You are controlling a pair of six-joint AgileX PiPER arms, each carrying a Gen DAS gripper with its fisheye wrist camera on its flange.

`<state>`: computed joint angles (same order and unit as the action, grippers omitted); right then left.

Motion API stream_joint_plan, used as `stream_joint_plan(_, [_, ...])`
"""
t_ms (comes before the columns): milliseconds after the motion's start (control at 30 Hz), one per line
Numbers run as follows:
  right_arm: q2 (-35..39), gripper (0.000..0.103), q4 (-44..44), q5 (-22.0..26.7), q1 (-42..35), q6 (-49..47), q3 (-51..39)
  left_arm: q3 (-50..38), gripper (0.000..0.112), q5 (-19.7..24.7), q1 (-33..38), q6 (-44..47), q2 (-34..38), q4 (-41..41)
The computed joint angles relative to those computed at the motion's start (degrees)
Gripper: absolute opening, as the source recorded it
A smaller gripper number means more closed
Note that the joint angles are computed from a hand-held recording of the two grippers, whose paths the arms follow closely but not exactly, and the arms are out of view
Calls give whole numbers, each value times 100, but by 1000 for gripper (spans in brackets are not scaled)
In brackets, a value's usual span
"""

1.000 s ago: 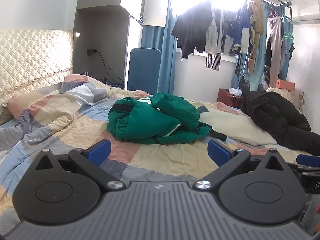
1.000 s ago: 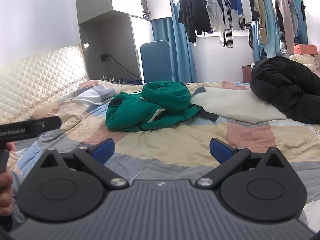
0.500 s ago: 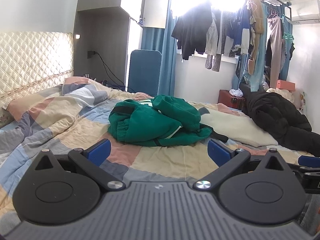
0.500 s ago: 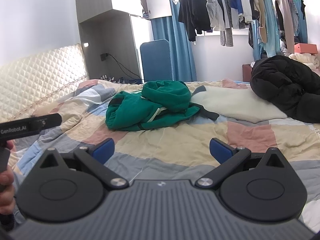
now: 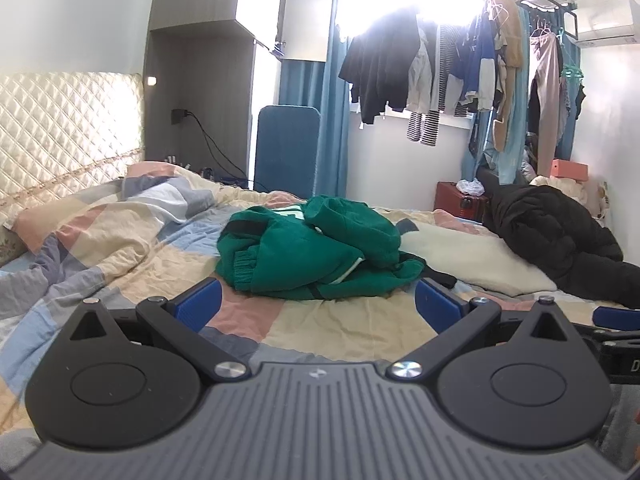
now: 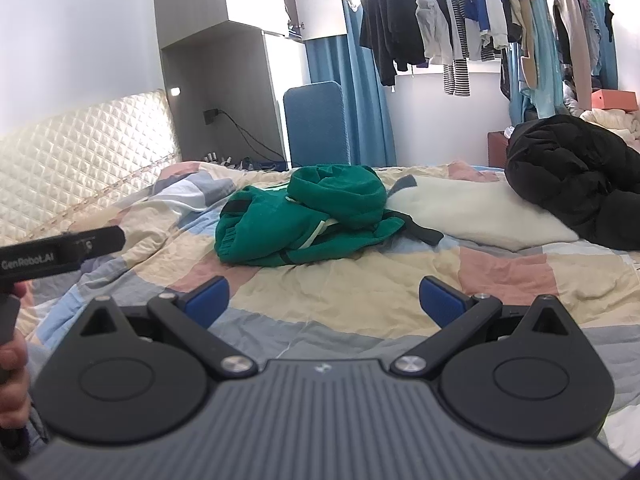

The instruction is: Fold large clothes

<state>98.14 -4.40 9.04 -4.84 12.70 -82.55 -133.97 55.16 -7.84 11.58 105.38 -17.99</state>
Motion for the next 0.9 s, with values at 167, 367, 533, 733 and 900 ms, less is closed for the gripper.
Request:
stream_joint_plan(167, [113,103,-28,131,-7,59,-145,-266,103,155,1,-40,207,9])
stream_joint_plan(367, [186,103,144,194,-37,-30,-192,-491,103,264,-34,-170,371,163])
stream_joint_plan(533, [223,103,532,216,-66,-377,-216,-763,103,410,-21,-295,541,257])
stream_joint_plan(733, [273,103,1088,226,-97,-940,-283,-1199,103,600,-12,-407,803,361])
stream_joint_plan(900, [411,103,1272,346,-122,-1100,-489,-1953,103,963,-34,-564,1215,498])
